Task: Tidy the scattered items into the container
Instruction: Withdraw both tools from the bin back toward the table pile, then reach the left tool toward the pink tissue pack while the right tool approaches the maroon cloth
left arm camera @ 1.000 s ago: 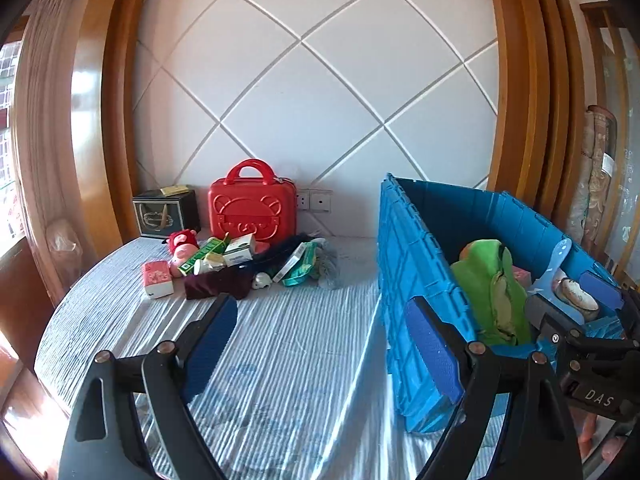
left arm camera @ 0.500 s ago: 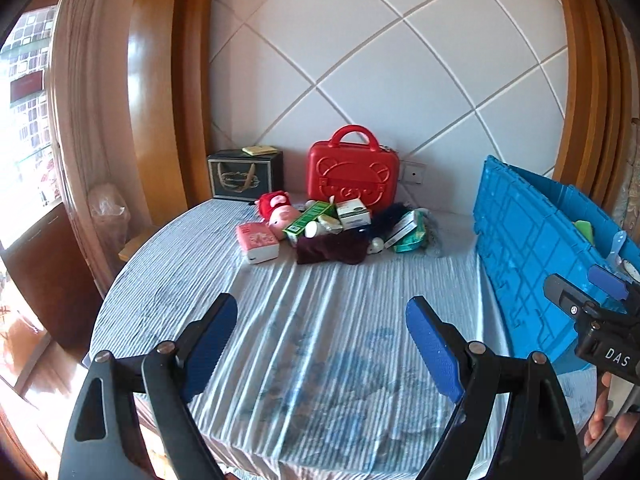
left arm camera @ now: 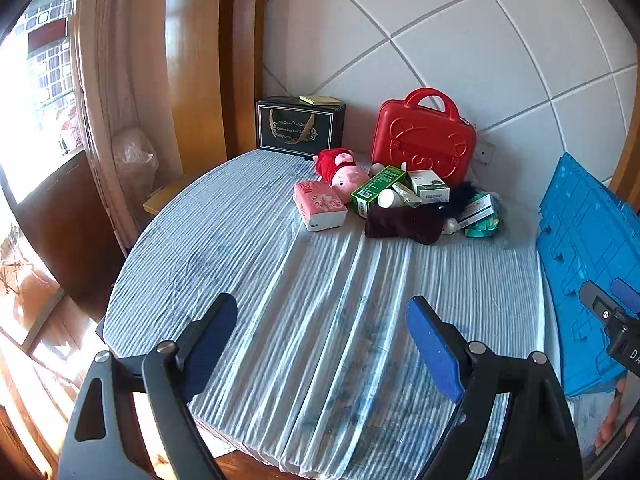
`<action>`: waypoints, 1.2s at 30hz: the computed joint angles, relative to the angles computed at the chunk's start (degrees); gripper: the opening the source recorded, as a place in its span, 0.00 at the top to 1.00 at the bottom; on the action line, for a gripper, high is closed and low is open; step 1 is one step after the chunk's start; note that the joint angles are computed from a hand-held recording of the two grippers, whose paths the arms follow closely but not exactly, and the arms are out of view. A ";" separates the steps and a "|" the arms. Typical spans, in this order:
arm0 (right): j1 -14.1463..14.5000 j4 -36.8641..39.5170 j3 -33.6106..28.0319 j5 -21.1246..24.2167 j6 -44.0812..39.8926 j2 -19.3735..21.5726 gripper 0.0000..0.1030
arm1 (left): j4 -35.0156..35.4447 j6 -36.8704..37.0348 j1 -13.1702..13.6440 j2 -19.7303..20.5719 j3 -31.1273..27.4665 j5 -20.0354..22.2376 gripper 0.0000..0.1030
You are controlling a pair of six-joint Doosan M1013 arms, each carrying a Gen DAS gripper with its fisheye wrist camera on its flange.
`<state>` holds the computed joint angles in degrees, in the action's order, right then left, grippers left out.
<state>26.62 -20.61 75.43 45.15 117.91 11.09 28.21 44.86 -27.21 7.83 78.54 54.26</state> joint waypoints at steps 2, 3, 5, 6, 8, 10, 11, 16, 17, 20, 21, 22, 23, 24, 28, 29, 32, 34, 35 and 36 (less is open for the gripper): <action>-0.94 2.54 -1.76 0.00 -1.39 1.75 0.00 | -0.51 1.67 0.61 1.66 -2.03 0.74 0.16; -1.42 3.82 -2.53 -0.12 -2.31 2.53 0.00 | -0.29 1.56 0.82 2.46 -2.96 1.31 0.16; -2.19 5.35 -4.37 0.39 -4.01 4.24 0.00 | -1.09 1.81 1.43 3.99 -4.64 1.97 0.16; -2.46 5.82 -5.29 0.80 -4.71 5.05 0.00 | -1.78 2.33 1.75 4.64 -5.28 2.18 0.16; -2.90 6.58 -7.18 2.12 -5.85 6.76 0.00 | -2.92 3.22 2.29 6.05 -6.60 3.20 0.16; -3.30 7.98 -9.10 3.81 -6.83 8.48 0.00 | -4.88 4.71 3.07 7.52 -8.03 4.03 0.16; -3.54 9.13 -10.01 4.60 -7.67 9.30 0.00 | -5.75 5.29 3.49 8.27 -8.81 4.35 0.16; -3.61 9.24 -13.76 7.41 -7.43 12.80 0.00 | -10.67 10.42 5.71 11.94 -12.91 5.83 0.16; -3.60 9.21 -14.38 7.69 -6.83 13.36 0.00 | -11.71 11.70 6.20 12.69 -13.84 5.98 0.16; -3.40 8.39 -17.04 9.28 -4.93 15.45 0.00 | -13.65 14.41 7.58 15.09 -16.87 6.82 0.16; -3.33 8.22 -18.10 9.99 -4.56 16.25 0.00 | -14.52 15.30 8.05 15.90 -17.84 6.95 0.16; -3.26 8.05 -19.24 10.74 -4.28 17.10 0.00 | -15.55 16.40 8.56 16.69 -18.76 7.04 0.16; -3.16 7.76 -20.45 11.56 -3.91 18.04 0.00 | -16.26 17.36 8.99 17.58 -19.76 7.35 0.16; -3.08 7.54 -21.72 12.48 -3.50 19.03 0.00 | -16.82 18.25 9.39 18.50 -20.82 7.85 0.16; -3.04 8.23 -26.57 15.34 -2.91 22.93 0.00 | -19.36 21.21 10.86 22.97 -26.10 10.63 0.16; -3.06 8.49 -27.99 16.28 -3.19 24.02 0.00 | -19.91 21.77 11.18 24.29 -27.73 11.44 0.16; -3.30 9.48 -32.50 19.25 -4.16 27.46 0.00 | -21.45 22.97 11.91 28.36 -32.90 14.20 0.16; -3.61 10.17 -35.86 21.24 -4.78 29.96 0.00 | -22.11 23.63 12.23 31.47 -37.17 16.34 0.16; -3.81 10.60 -37.66 22.26 -5.09 31.26 0.00 | -22.21 23.91 12.32 33.19 -39.59 17.48 0.16; -4.02 11.06 -39.53 23.28 -5.40 32.60 0.00 | -22.09 24.08 12.39 34.92 -42.07 18.72 0.16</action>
